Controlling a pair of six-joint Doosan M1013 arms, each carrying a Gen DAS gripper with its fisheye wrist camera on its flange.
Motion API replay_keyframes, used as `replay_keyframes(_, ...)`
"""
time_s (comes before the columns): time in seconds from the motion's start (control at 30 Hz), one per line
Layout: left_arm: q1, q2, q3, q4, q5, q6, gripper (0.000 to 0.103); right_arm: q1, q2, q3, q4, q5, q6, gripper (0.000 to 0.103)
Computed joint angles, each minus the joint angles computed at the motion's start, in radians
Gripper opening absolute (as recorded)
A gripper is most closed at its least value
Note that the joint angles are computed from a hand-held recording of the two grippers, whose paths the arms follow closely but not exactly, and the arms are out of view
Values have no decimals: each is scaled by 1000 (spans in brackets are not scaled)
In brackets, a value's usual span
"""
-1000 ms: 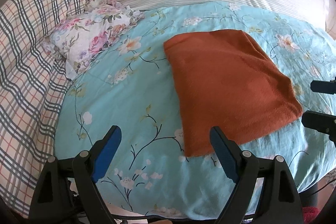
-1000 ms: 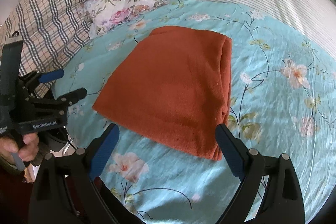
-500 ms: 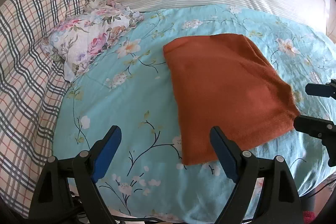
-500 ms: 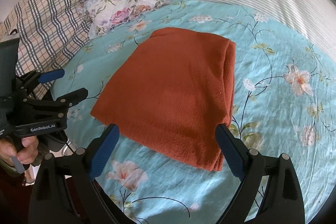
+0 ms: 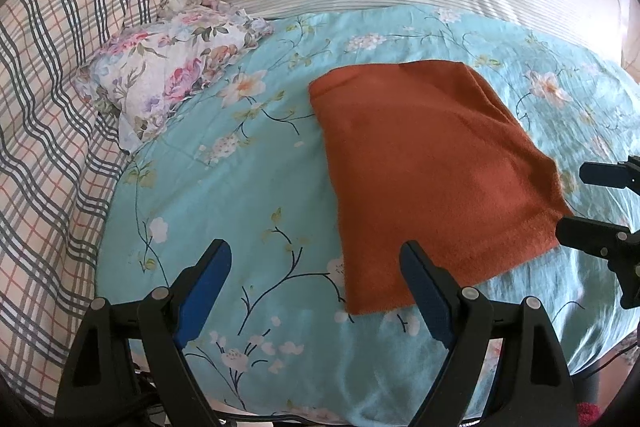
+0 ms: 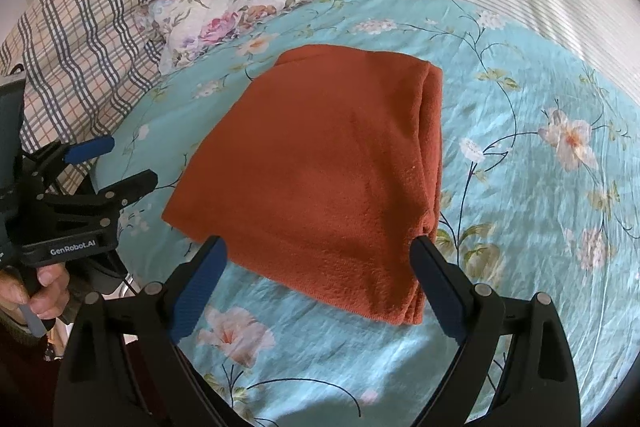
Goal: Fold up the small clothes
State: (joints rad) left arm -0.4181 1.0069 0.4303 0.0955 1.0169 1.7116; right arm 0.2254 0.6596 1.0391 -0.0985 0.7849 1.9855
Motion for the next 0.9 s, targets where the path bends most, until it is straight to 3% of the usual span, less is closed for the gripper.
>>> replay_keyframes(0.9,0,-15,24,-37,4,-1,87,1,-2,3,4,-3,-3,93)
